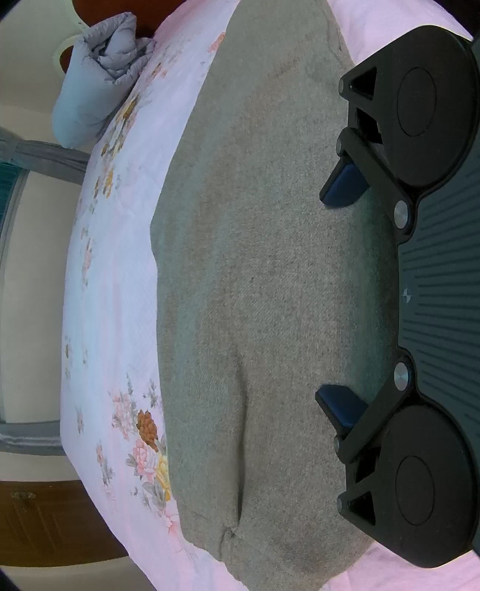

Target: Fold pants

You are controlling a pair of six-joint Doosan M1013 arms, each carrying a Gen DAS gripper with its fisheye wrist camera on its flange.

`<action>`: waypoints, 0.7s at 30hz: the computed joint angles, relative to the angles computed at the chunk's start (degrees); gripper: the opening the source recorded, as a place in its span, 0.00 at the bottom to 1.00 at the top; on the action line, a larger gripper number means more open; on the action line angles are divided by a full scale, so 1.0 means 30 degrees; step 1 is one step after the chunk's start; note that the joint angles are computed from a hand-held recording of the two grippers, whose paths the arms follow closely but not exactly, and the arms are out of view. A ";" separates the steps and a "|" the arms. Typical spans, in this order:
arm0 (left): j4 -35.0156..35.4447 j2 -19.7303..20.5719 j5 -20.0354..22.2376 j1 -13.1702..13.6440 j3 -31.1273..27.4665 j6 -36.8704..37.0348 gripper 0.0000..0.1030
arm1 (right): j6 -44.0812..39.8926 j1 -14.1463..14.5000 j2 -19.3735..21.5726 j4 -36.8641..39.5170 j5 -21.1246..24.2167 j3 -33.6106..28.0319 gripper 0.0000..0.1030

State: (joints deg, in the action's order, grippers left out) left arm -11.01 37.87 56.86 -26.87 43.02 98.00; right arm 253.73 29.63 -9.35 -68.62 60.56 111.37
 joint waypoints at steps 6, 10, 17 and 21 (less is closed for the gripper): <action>0.0243 -0.0055 -0.0193 -0.0080 0.0138 -0.0118 1.00 | -0.4614 -0.0163 -0.0063 -0.0791 0.0681 -0.1004 0.05; 0.0044 -0.0142 -0.0389 -0.0042 0.0365 0.0245 1.00 | -0.4632 -0.0627 -0.0025 0.1335 0.0502 -0.0709 0.05; -0.0470 -0.0488 -0.0936 0.0191 0.0825 0.0646 1.00 | -0.3821 0.0085 0.0056 0.0861 0.1246 -0.0384 0.15; -0.0261 -0.1525 -0.3909 0.0648 0.2561 -0.0207 1.00 | -0.7711 0.1214 0.0360 0.0381 0.3955 -0.1675 0.15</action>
